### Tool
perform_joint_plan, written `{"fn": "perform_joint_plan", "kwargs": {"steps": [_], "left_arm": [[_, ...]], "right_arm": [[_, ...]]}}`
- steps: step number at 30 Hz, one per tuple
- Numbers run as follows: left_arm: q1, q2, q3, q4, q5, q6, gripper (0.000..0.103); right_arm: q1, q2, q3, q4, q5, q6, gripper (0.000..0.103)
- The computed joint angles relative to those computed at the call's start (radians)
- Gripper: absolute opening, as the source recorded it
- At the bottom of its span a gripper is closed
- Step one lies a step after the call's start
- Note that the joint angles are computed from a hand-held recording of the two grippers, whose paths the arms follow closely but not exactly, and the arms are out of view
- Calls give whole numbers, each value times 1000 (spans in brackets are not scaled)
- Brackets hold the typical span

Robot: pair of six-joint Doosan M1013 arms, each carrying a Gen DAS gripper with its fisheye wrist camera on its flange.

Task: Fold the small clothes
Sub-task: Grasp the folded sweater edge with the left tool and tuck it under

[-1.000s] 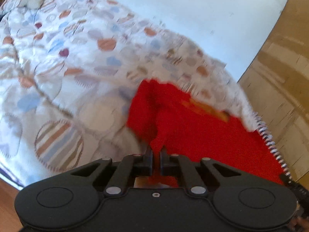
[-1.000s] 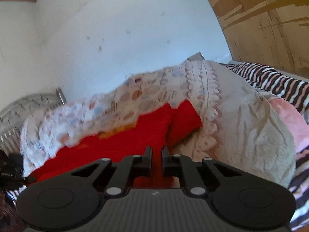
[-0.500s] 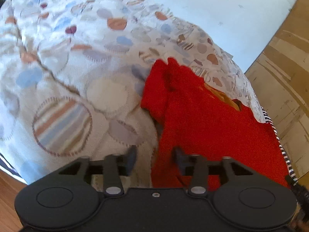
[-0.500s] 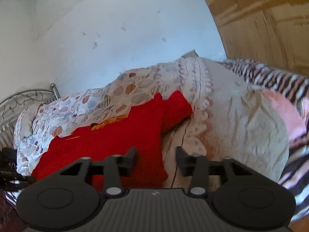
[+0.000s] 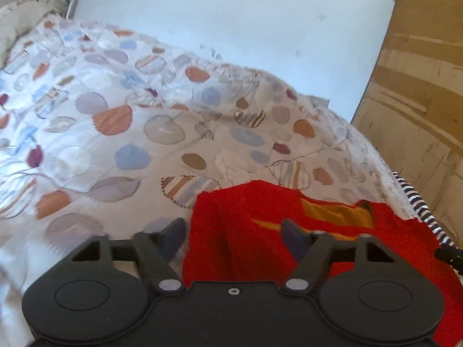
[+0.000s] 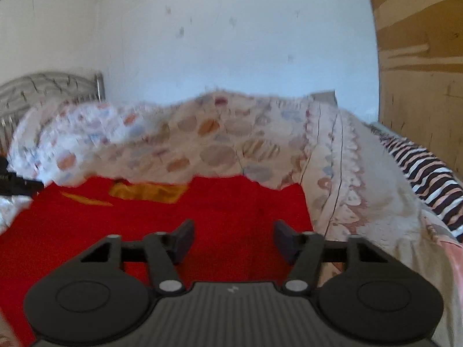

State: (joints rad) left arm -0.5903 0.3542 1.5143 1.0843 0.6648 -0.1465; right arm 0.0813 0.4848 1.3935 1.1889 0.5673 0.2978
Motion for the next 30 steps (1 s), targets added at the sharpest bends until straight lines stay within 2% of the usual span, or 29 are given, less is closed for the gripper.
{"fn": "perform_joint_plan", "kwargs": {"steps": [1,2,3,4,6,8,9,11,13,15,19,21,22,23,24,25,26,27,28,30], "left_arm": [[16,7,-11,-49,-33,43,27],[32,12,-18,-95,-70,84,9],[36,17,-23,-89,-78,83,8],[30,19,-24,-30,-66,51,7],[11,18,-13,148,-34,-81,7],[-7,20,-3,279,12,-214,7],[-13,28,-12,287,42,-221,7],[-11,53,-45,221,80,-138,7],[1,72,-62,160,79,-90,7],[9,86,-69,114,78,-72,7],[5,102,-57,160,95,-113,10],[4,105,-52,185,98,-122,15],[5,99,-44,197,88,-140,17],[5,90,-34,209,76,-162,27],[4,80,-24,218,69,-179,43],[2,68,-12,227,64,-196,55],[-6,59,-8,222,86,-197,83],[-16,51,-2,231,119,-205,95],[-28,37,16,261,145,-226,95],[-38,-1,59,280,122,-233,98]], "right_arm": [[0,11,-18,-29,16,29,14],[0,17,-25,-26,17,30,9],[0,17,-22,8,3,-7,8],[1,12,-10,78,-20,-82,8],[2,-1,19,247,-61,-237,8],[9,-4,33,328,-92,-303,8],[14,1,29,312,-109,-289,8],[19,18,6,189,-120,-153,8],[20,31,-9,104,-121,-50,8],[19,37,-16,75,-119,-13,8],[29,41,-21,2,-141,25,8],[32,42,-23,-29,-144,44,10],[31,41,-23,-19,-139,36,15],[28,37,-18,16,-135,4,20],[25,33,-10,59,-133,-34,41],[21,25,0,100,-134,-68,71],[20,15,15,152,-147,-113,83],[18,1,36,229,-164,-181,96],[14,-8,51,286,-164,-232,102],[4,-32,89,381,-156,-310,103]]}}
